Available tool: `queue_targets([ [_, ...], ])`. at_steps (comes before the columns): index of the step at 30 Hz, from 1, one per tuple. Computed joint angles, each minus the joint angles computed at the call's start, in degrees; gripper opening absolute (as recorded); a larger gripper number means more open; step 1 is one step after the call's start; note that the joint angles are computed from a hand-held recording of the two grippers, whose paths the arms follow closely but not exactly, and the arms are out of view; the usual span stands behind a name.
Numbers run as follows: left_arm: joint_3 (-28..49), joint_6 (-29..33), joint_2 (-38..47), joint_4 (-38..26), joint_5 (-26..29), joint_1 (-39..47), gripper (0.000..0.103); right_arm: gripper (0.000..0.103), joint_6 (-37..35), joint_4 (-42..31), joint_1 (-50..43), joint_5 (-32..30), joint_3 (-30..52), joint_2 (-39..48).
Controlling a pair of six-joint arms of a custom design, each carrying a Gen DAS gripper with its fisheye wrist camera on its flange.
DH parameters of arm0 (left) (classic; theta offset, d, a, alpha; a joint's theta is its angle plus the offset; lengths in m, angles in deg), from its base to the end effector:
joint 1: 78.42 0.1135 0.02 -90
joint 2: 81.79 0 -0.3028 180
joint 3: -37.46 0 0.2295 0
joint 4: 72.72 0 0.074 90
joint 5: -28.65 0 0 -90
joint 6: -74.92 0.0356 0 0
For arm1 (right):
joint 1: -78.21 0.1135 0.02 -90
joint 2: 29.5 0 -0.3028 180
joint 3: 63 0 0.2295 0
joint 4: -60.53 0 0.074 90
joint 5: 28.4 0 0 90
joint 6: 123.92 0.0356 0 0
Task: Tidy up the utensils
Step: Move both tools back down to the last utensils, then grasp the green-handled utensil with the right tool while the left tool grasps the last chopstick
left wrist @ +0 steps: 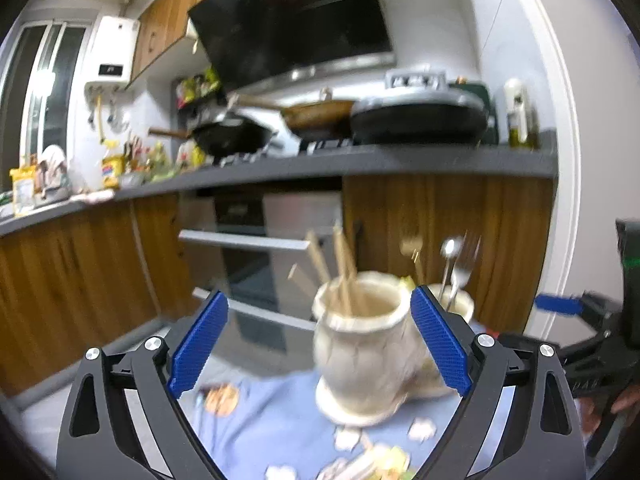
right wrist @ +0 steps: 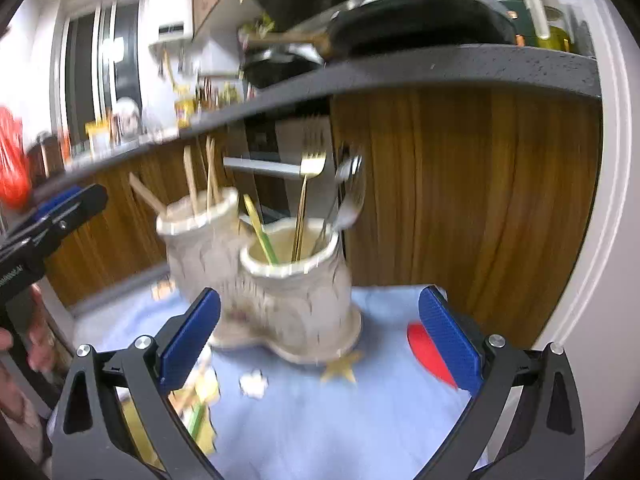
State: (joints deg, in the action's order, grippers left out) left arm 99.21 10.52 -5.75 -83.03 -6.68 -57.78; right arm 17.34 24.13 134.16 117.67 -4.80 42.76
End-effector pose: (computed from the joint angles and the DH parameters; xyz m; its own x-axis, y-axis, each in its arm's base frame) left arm 0.2492 0.0628 0.3113 -0.1395 0.2145 -0.9667 0.6105 0.7873 0.0866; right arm 0.1421 0.1576 0.2738 -0.4003 0.1853 -0.8975 0.2325 0.9678 0.0961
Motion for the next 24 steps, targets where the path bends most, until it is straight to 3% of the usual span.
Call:
queue_targets([
  [2, 0.79, 4.99, 0.81, -5.89, -0.13, 2.25, 0.093, 0.098, 2.62, -3.89, 0.83, -2.22, 1.93, 2.99],
  [6, 1.09, 12.20, 2.83, -13.31, -0.15, 6.11, 0.093, 0.098, 3.78, -4.94, 1.62, -8.24, 3.65, 7.66],
  [12, 0.21, 17.47, 6.46, -17.93, -5.40, 7.32, 0.093, 0.098, 2.91, -4.91, 1.31, -16.37, 6.71, 15.15],
  [15, -1.26, 21.37, 7.83, -18.45, -7.83, 8.34, 0.093, 0.087, 1.23, -3.58, 0.83, -19.56, 7.20, 17.02],
  [17, -1.47, 23.05, 9.02, -19.28, -8.88, 8.81, 0.093, 0.071, 0.50, -3.24, 0.76, -21.48, 7.92, 18.39],
  [22, -1.63, 25.76, 10.48, -20.93, -10.95, 8.62, 0.093, 0.043, -0.73, -1.33, 0.11, -27.13, 9.57, 21.82],
  [24, -2.00, 26.83, 10.04, -21.42, -10.70, 8.70, 0.093, 0.038, -1.08, -0.79, 0.06, -27.52, 10.01, 22.82],
])
